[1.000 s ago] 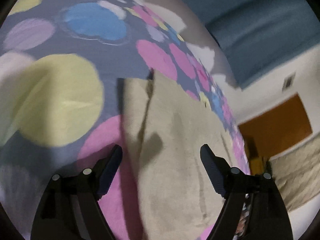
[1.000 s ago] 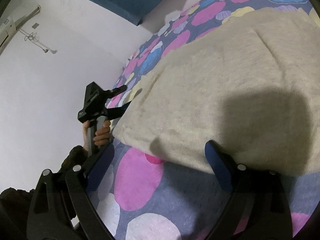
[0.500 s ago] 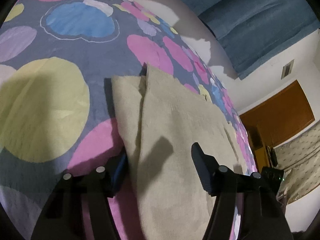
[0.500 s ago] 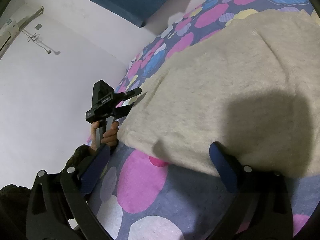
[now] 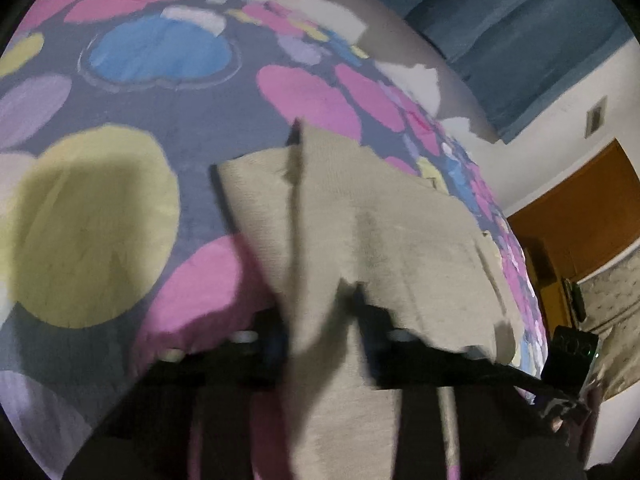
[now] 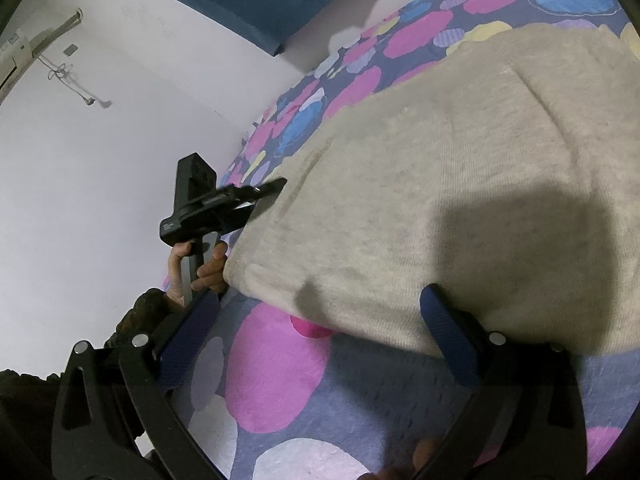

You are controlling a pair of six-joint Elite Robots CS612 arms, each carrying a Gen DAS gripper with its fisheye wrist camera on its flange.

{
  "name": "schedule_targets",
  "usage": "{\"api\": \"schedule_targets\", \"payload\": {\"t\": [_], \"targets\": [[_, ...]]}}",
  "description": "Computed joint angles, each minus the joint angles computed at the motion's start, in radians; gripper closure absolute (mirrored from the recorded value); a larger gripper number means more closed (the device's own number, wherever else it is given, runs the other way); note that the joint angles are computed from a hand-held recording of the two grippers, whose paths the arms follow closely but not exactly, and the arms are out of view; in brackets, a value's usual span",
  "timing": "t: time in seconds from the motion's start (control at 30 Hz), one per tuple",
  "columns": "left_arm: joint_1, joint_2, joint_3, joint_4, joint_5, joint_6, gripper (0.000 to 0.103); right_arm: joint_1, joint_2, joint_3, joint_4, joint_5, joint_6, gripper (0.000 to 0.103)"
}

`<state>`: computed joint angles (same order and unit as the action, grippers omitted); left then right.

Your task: Fold small clothes

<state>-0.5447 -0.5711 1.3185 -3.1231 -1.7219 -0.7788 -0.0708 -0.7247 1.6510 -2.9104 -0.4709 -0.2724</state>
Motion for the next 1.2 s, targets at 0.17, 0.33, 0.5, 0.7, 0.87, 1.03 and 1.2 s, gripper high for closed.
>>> {"api": "schedule_targets", "payload": {"t": [0.17,0.33,0.5,0.7,0.87,1.03,1.2], "targets": [[-0.007,-0.010,-0.005,0.049,0.022,0.020,0.090,-0.002,0.002,0.001,-0.004,0.009,0.002,0.002],[-0.019,-0.033,-0.023,0.120,0.075,0.033,0.091,-0.002,0.004,0.003,-0.014,0.012,0.009,0.002],[-0.031,-0.044,-0.056,0.129,0.080,0.011,0.091,-0.003,0.005,0.005,-0.022,0.021,0.016,0.002],[-0.073,-0.025,-0.176,0.256,0.139,0.043,0.091,-0.002,0.001,0.009,-0.025,0.011,0.014,0.002],[-0.098,0.031,-0.313,0.334,0.137,0.058,0.091,0.001,0.000,0.008,-0.024,0.005,0.014,0.002],[-0.119,0.128,-0.498,0.469,0.104,0.090,0.092,0.002,-0.001,0.008,-0.023,0.003,0.013,0.002],[-0.138,0.214,-0.658,0.619,0.086,0.145,0.092,0.002,-0.002,0.008,-0.020,0.002,0.010,0.002]]}}
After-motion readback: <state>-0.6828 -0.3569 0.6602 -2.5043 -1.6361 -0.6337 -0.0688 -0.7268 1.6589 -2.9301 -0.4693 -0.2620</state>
